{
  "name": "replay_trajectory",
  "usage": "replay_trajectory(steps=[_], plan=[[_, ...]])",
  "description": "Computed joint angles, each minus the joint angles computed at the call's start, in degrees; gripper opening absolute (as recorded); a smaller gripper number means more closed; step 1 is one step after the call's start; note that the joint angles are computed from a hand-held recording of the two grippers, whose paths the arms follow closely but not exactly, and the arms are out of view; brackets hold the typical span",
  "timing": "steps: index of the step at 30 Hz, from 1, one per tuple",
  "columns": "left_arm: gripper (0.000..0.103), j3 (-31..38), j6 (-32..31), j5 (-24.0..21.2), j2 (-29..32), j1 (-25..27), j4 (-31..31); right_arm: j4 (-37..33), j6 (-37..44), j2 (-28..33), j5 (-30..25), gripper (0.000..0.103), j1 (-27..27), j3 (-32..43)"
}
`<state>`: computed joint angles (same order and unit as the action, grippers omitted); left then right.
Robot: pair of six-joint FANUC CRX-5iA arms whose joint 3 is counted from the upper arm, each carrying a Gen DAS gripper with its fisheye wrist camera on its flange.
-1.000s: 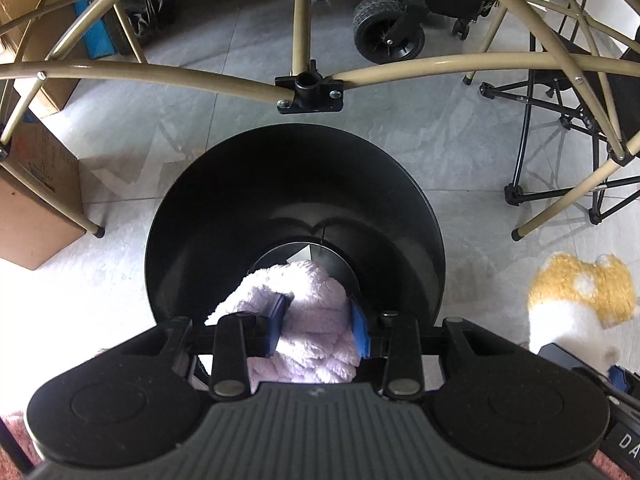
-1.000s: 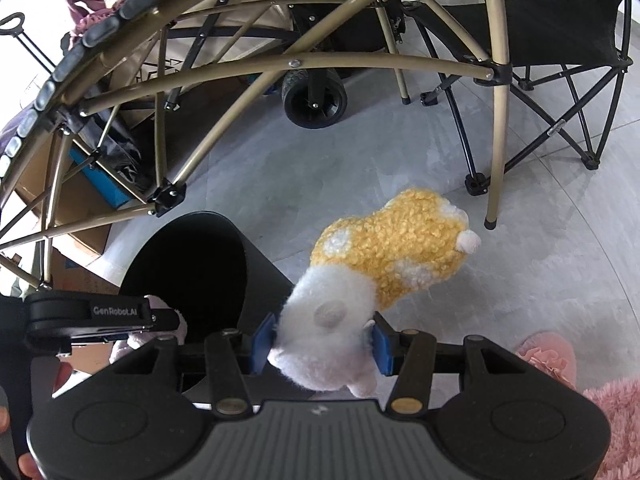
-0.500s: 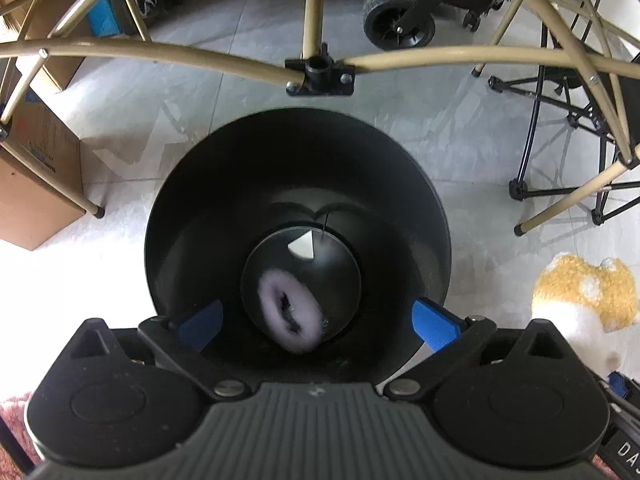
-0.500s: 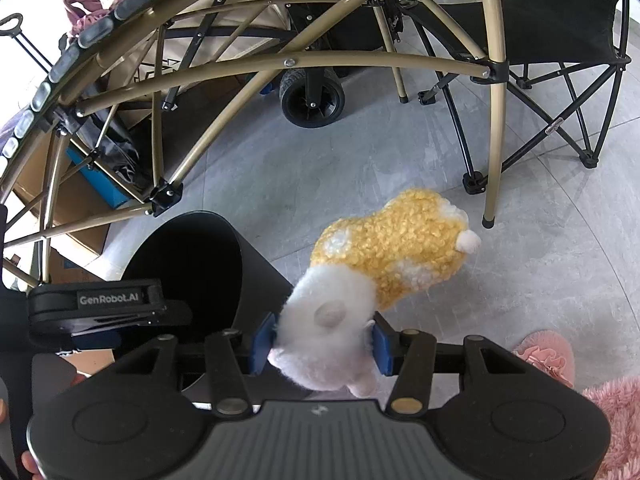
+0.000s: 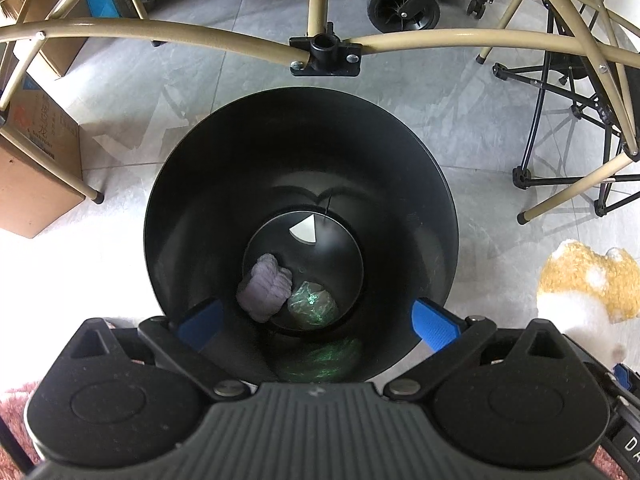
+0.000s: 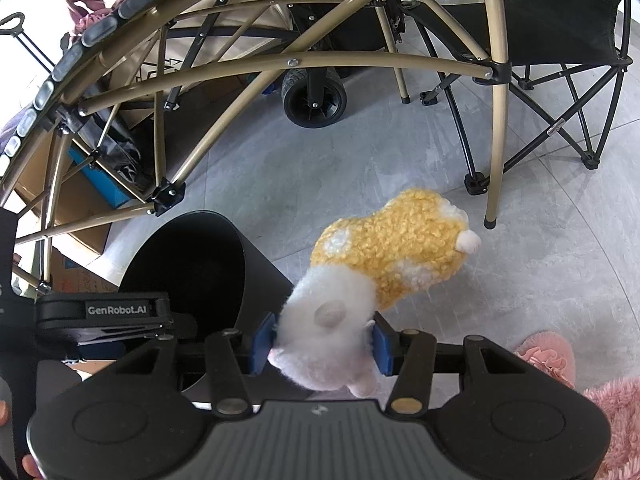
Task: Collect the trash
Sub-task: 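Lower the right tool over the bin and open it to drop the plush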
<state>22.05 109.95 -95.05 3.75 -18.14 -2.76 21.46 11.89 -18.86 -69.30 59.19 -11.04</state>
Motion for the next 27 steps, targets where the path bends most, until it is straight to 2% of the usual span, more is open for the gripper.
replay_trajectory(steps=[7, 16, 27], plan=[[0.103, -0.1, -0.3, 0.0, -0.4, 0.3, 0.1, 0.0, 0.2, 0.3, 0.1, 0.049, 0.1, 0.4], [0.103, -2.4, -1.9, 1.2, -3.7, 2.5, 0.4, 1.5, 1.7, 2.0, 1.3, 0.049, 1.3, 2.4], [0.103, -5.6, -3.4, 2.4, -9.0, 8.4, 1.5, 4.2, 5.6, 5.9, 4.0, 0.049, 3.2, 5.2]])
